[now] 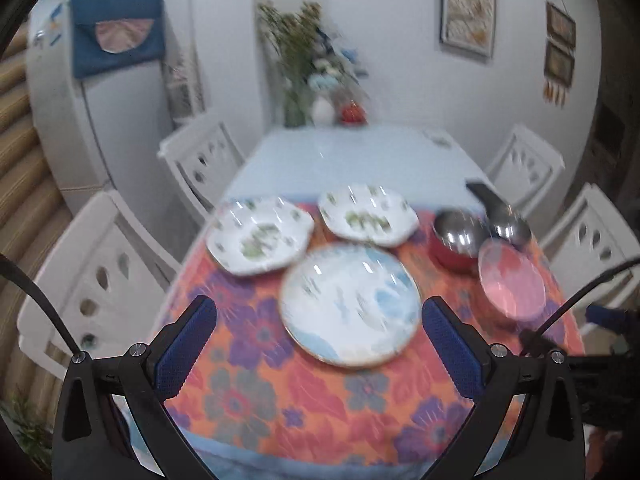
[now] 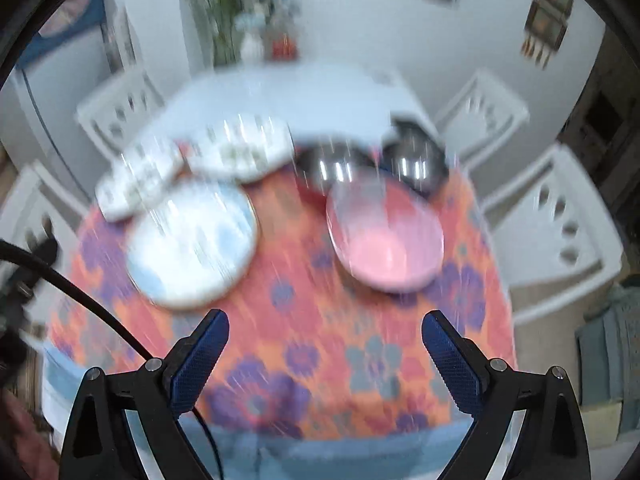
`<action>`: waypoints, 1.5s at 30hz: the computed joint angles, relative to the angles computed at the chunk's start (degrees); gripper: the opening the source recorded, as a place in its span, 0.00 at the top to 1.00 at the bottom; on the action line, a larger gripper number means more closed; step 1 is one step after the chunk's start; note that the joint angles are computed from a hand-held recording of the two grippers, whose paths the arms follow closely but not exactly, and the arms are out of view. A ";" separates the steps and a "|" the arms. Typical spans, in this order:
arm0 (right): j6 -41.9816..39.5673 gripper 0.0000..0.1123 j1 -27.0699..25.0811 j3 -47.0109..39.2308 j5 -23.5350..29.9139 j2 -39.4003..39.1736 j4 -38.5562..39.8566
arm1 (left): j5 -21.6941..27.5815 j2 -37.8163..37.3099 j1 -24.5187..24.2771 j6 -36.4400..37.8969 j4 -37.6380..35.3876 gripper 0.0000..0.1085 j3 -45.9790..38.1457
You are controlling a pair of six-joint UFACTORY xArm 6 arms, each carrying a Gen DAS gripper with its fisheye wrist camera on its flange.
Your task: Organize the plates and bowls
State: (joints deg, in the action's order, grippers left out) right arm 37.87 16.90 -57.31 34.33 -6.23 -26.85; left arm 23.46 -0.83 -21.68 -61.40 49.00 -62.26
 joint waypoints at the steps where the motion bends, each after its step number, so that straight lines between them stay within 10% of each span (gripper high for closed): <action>1: 3.15 0.14 1.19 -1.43 0.02 0.41 -2.98 | -0.74 -0.35 1.13 0.53 -0.17 0.06 -0.24; 9: 14.30 0.08 7.46 -9.59 4.03 5.00 -7.07 | -5.48 -2.11 7.90 -1.67 4.67 0.06 2.05; 18: 20.65 0.08 9.89 -13.49 5.75 11.31 -8.17 | -9.86 1.47 12.68 12.77 -9.15 0.06 2.08; 45: 17.13 0.08 9.96 -22.06 10.65 19.97 -4.84 | -5.38 9.22 10.25 39.59 -35.03 0.06 -5.50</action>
